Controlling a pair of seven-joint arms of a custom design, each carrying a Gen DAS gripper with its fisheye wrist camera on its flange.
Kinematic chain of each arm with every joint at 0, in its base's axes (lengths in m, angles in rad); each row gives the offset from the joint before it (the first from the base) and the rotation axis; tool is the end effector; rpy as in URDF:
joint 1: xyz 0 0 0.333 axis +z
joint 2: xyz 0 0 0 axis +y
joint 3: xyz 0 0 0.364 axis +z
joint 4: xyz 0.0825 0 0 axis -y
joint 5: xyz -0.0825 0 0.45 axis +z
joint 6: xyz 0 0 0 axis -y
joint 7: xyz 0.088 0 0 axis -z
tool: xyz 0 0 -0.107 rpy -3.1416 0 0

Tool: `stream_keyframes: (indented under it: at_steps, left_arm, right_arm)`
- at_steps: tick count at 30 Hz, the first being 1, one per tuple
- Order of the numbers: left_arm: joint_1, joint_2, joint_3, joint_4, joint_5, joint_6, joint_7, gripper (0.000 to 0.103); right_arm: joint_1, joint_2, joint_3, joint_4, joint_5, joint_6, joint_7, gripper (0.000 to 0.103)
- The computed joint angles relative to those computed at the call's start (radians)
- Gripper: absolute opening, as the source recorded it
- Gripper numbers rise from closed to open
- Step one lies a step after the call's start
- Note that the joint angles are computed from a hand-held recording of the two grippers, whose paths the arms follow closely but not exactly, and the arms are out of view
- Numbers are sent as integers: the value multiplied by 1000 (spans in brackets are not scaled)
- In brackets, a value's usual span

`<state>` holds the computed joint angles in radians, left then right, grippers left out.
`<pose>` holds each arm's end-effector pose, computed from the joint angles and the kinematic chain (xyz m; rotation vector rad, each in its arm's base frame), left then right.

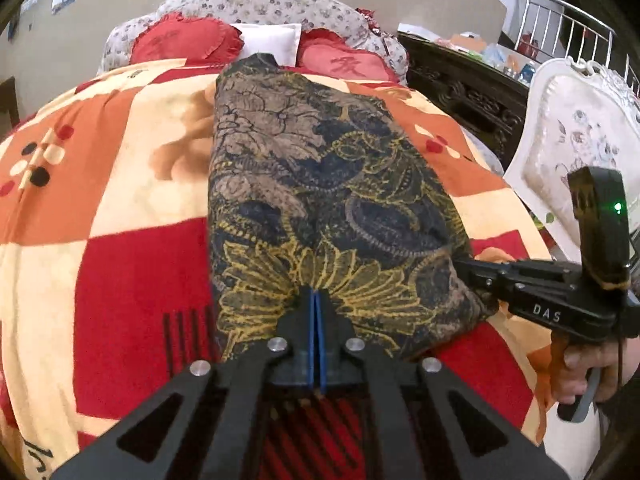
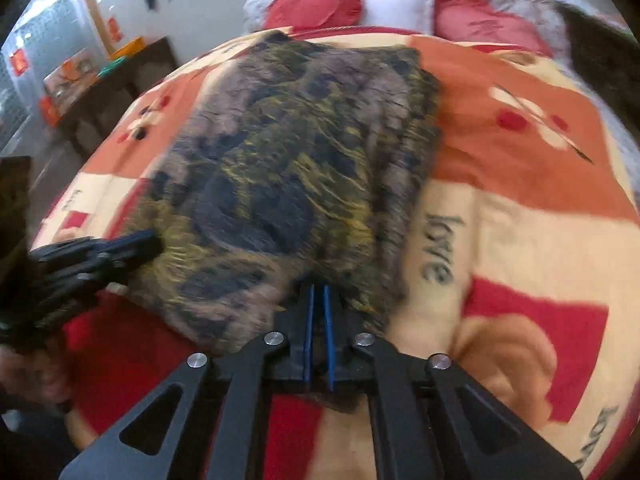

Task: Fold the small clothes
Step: 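Press the folded shirt flat with both closed tools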

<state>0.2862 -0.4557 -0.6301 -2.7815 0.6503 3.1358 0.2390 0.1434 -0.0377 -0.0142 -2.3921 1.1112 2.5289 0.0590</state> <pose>0.3925 -0.1878 0.3755 -2.0508 1.5311 -0.8374 0.5435 0.0612 0.3464 -2.2323 0.9696 -0.1081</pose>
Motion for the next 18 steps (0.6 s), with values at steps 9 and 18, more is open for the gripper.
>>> stream_keyframes:
  at_steps: [9, 18]
  left_arm:
    - [-24, 54, 156, 144, -1, -33, 111, 2]
    - [-51, 464, 291, 541, 90, -228, 122, 2]
  right_arm:
    - [14, -21, 6, 91, 84, -4, 107, 1]
    - [121, 214, 87, 361, -145, 333, 652, 2]
